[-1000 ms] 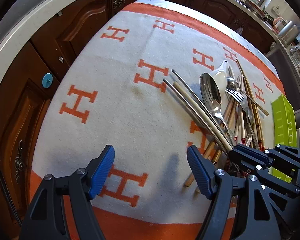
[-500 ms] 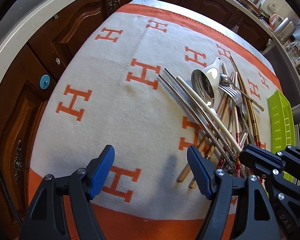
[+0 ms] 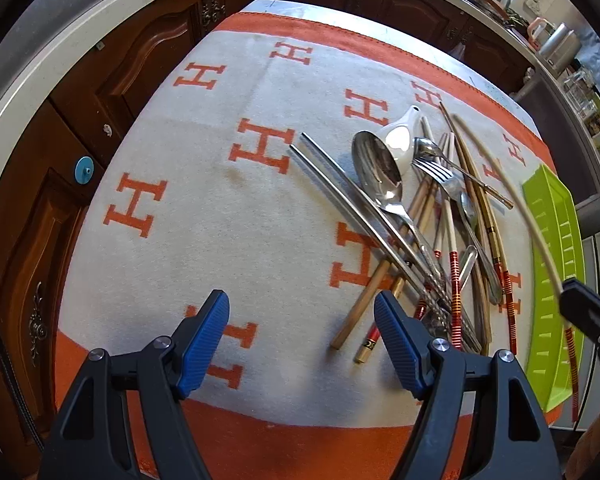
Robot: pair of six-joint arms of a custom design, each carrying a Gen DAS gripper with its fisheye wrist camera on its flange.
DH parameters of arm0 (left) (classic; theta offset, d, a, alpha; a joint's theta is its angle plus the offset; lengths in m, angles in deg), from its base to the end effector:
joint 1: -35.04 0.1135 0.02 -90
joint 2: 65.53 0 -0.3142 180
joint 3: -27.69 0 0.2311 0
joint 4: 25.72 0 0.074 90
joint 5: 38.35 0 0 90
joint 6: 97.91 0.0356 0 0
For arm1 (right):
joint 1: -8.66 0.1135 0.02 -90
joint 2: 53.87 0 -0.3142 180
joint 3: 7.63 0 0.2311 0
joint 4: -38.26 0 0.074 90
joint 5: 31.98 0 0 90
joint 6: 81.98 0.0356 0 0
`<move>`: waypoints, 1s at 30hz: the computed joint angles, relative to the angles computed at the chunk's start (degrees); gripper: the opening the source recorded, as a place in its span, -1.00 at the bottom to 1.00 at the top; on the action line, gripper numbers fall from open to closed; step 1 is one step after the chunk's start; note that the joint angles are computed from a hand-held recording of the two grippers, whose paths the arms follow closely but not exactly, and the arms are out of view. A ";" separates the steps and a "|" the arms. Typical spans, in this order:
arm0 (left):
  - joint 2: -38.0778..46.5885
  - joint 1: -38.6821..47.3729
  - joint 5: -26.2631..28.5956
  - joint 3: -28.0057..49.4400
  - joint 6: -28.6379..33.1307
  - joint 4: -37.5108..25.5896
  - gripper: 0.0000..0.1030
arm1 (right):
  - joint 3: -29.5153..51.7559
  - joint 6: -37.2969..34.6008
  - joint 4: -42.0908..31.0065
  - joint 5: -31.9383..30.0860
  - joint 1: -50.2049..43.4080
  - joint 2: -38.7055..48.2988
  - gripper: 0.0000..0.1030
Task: Organize utensils
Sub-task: 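Carry the chopstick into the green tray and open the right tool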
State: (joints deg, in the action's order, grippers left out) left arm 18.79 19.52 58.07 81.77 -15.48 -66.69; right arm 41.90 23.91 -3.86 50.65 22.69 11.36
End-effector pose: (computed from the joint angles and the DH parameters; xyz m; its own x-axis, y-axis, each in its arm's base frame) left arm 0.2146 -0.0637 0.2062 -0.9438 0.1262 -0.3053 0.1778 0.9730 -0.1474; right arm 0.1629 0.0454 0.2437 -0.8737 0.0615 -0.4825 -0.0702 0.9656 0.2502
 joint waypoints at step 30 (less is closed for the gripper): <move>13.78 -15.22 -3.02 13.25 -7.72 -0.83 0.42 | -8.60 -33.05 -4.45 -14.99 -72.30 2.53 -0.88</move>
